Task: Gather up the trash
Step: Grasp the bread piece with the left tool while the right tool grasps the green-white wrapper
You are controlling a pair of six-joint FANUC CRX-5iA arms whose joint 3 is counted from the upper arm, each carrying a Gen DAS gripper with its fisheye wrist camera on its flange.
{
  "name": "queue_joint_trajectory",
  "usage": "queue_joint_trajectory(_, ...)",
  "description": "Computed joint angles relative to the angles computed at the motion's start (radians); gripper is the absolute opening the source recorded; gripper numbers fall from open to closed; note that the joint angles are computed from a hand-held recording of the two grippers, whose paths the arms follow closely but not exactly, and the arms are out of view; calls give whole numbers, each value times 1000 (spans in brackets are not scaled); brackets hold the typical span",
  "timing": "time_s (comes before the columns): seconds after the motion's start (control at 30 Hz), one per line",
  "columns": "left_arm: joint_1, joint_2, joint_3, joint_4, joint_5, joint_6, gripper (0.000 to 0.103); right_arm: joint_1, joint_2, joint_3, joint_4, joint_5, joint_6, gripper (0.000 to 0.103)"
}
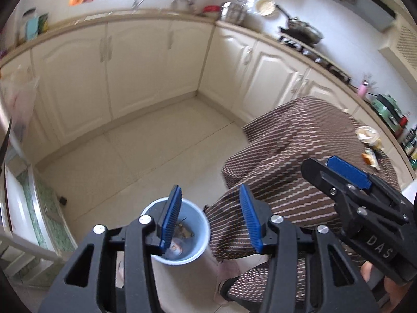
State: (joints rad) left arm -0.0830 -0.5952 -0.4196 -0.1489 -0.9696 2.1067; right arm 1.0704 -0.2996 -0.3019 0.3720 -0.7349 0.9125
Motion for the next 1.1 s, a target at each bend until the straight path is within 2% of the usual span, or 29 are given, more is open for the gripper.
queue_joint_trajectory(0.1, -139, 66, 95, -94, -15, 84, 48, -32, -81, -35, 41, -5, -29, 59)
queue_joint_trajectory(0.2, -256, 149, 189, -157, -28, 119, 49, -85, -140, -55, 58, -12, -33, 60)
queue_joint_trajectory(0.4, -391, 345, 368, -168, -21, 88, 50, -251, -211, -93, 101, -39, -34, 62)
queue_joint_trajectory(0.6, -441, 542, 516, -95, -15, -37, 50, -447, -201, -70, -7, -60, 54, 63)
queue_joint_trajectory(0.7, -446, 626, 583, -50, -28, -93, 50, -538, -173, -46, -71, -69, 115, 68)
queue_joint_trajectory(0.93, -454, 792, 747, -41, -64, -126, 49, -647, -105, 4, -165, -81, 216, 68)
queue_joint_trajectory(1.1, -429, 876, 834, -6, -80, -151, 49, -689, -42, 60, -200, -94, 274, 68)
